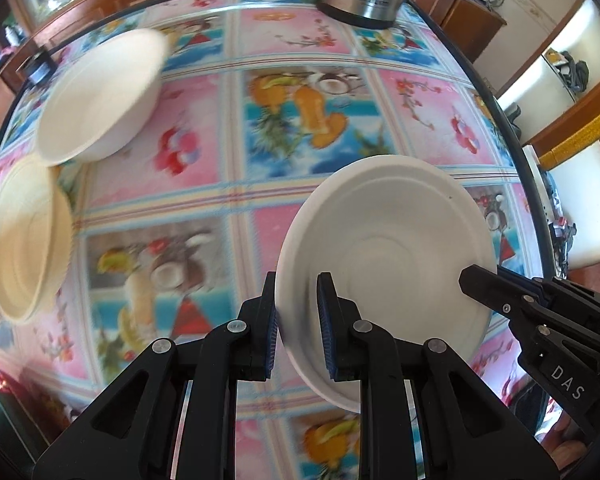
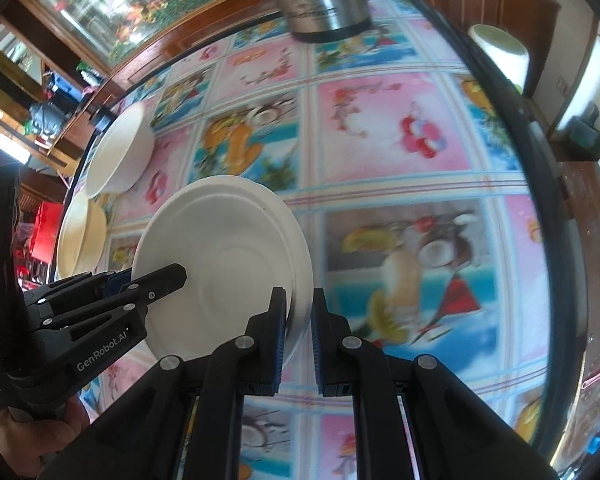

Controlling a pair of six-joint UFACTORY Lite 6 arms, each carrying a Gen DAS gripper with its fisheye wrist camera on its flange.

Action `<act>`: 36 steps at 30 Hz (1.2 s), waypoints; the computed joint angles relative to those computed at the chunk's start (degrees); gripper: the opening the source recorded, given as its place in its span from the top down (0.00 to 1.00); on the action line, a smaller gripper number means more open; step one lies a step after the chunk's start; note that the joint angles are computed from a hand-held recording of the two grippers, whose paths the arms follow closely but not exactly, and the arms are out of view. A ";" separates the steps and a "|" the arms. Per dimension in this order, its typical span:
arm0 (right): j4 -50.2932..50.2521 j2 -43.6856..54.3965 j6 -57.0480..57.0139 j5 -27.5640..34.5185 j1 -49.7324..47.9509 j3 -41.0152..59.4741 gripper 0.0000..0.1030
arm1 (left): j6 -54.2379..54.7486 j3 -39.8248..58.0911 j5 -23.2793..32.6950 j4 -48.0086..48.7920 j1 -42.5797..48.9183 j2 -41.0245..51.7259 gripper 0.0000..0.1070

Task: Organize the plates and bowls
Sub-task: 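Lift the white plate with the left gripper and carry it toward the green basin, then lower the white plate onto the green basin with the left gripper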

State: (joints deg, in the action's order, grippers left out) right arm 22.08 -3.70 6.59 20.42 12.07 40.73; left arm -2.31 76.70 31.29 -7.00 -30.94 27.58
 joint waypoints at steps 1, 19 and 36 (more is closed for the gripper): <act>-1.42 0.05 2.45 -0.11 1.58 0.26 0.89 | 0.55 -1.88 -0.34 -0.08 0.73 -1.65 0.84; -27.61 3.90 41.83 3.78 25.82 10.53 0.89 | 18.89 -23.62 0.64 -9.64 18.07 -24.92 0.83; -33.51 26.42 49.39 12.89 43.68 41.75 0.86 | 49.73 -29.38 10.74 -20.15 55.85 -35.54 0.83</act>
State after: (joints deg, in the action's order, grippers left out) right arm -11.44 22.72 55.98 33.30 55.75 82.47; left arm 47.42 47.32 42.02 -27.15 24.91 -7.96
